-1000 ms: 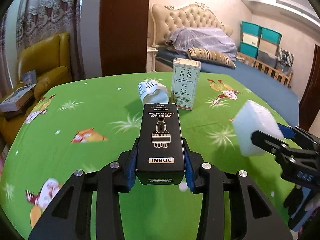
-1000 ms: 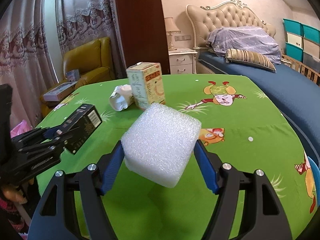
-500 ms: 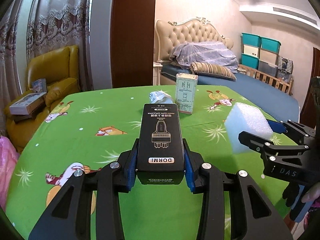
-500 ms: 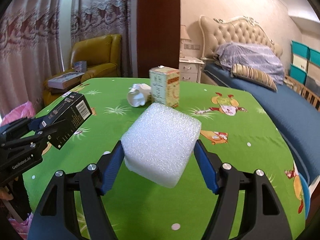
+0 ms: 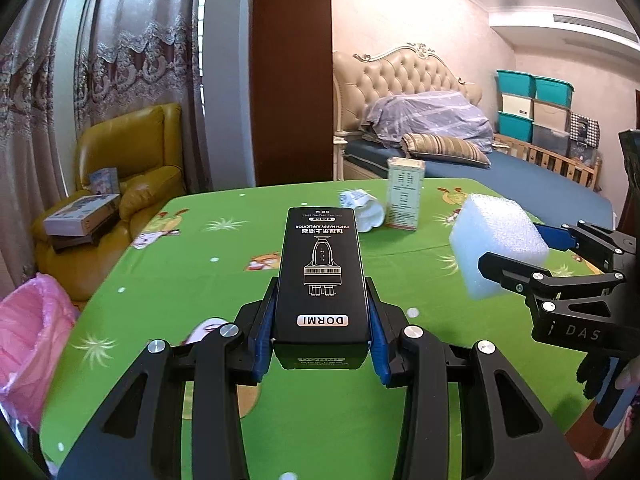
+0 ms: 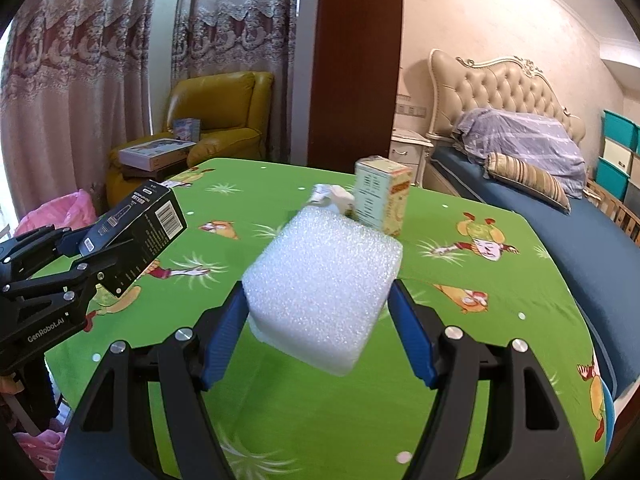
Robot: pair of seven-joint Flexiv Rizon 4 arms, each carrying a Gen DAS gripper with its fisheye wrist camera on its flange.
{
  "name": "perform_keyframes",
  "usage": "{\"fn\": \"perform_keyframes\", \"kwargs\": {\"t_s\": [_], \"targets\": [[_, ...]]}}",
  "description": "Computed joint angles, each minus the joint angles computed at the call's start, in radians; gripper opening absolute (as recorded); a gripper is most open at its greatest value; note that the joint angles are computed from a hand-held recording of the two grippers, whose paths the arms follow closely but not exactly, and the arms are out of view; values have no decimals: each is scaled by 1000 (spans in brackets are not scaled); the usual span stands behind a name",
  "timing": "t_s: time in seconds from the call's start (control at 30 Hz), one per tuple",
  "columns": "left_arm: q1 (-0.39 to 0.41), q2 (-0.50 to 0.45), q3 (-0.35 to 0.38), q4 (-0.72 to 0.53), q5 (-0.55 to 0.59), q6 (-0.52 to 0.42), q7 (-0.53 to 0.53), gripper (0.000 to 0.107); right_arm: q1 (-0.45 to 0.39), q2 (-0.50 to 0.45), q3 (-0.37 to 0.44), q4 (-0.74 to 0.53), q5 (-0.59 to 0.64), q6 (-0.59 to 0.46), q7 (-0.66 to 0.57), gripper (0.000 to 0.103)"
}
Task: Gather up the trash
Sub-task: 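Carry the DORMI box and foam block to the pink bin and release both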
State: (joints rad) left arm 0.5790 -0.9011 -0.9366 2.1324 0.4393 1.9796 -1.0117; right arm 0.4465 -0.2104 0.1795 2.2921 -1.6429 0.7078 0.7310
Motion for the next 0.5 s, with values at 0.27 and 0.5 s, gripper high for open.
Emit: {"fn": "perform_keyframes", "kwargs": {"t_s": [0.27, 0.5], "targets": [[73, 4, -5, 16, 21, 17, -7, 38, 33, -58, -7, -83, -1, 16, -75, 69], [121, 14, 16, 21, 38, 36, -21, 38, 46, -113, -30, -168, -32, 67, -129, 69]]}}
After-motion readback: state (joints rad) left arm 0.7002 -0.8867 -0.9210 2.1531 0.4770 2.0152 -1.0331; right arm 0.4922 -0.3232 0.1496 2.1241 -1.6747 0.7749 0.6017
